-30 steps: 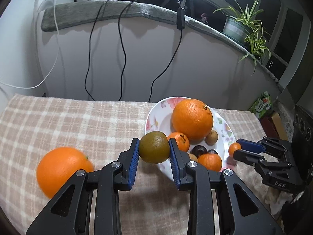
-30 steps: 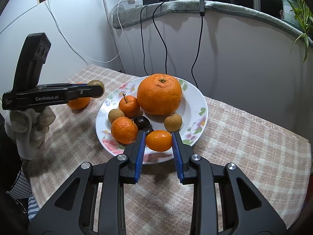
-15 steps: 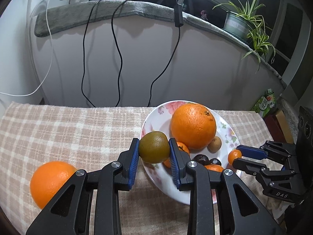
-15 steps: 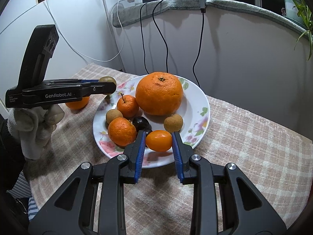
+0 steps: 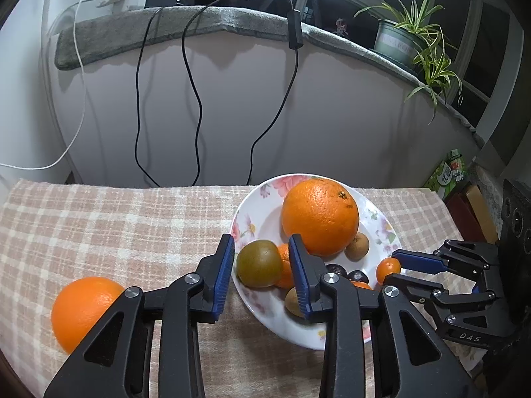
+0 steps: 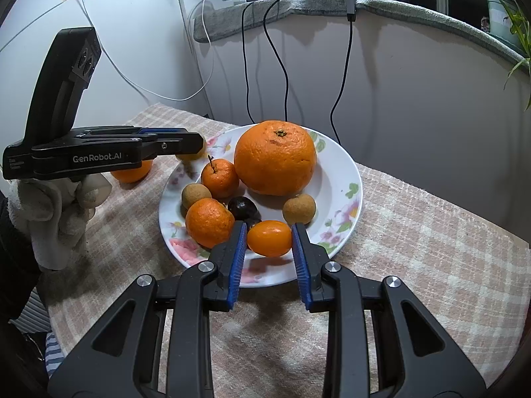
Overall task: Organize fruits
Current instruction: 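Open both tools to release the kiwi and mandarin onto the plate, then move both open tools toward the large orange on the cloth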
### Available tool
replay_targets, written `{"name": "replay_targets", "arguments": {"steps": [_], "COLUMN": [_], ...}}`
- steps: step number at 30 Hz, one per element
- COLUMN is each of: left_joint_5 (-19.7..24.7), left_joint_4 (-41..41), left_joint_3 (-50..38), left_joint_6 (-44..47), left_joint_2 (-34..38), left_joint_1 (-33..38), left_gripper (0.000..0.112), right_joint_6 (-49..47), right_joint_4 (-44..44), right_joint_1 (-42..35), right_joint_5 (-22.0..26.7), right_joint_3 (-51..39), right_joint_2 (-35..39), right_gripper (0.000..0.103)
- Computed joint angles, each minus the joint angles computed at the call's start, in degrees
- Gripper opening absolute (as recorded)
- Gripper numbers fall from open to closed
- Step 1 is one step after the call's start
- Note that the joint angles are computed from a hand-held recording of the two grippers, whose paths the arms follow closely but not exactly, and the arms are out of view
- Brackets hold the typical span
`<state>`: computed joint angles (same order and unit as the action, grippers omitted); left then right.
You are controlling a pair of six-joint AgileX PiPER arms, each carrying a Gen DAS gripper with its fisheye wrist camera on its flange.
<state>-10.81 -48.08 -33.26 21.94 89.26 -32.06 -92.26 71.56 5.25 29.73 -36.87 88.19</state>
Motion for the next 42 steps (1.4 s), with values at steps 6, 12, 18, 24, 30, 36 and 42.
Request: {"name": "replay_targets", "arguments": {"steps": [6,12,18,24,30,36,42], "left_joint_5": [-0.4,-1.8,-3.3,-6.4,-8.4,-10.1,-11.7], "left_joint_4": [-2.9,-5.0,-9.7,-19.5,-26.2,-29.9,-31.3], "left_joint_3": [0.0,0.7,1.2,1.7,2.2,2.9,4.4], "left_joint_6": [3.0,4.6,9.0,18.0,24.2,27.3,27.7], "left_joint_2": [-0.6,-1.2,-2.6,-4.5,-6.5,-8.7,-11.4], "left_joint_1": [-0.6,-2.0,-3.6,-6.6,-9.3,-11.4,-13.3], "left_gripper": [0.04,0.055,0.07,0.078,0.078,0.078,0.078], "right_joint_6": [-1.6,-1.8,-1.5,1.2,3.6,4.5,5.4], "right_joint_4": [1.7,1.9,1.9,0.6,-0.6,-0.4,-0.5], "right_joint_1": [-0.1,0.1,-0.3,-0.5,0.2,0.6,1.4], "right_joint_5": [-0.1,-0.3,0.5,1.0,-0.3,-1.5,-3.7], "right_joint_3": [0.8,1.1,1.6,1.7,2.4,3.5,4.9], "right_joint_2": [-0.9,-1.8,-2.8,-3.8,-5.8,-7.7,-10.4], "right_gripper": [0.053,0.068,0.082,0.088,0.09,0.091,0.091]}}
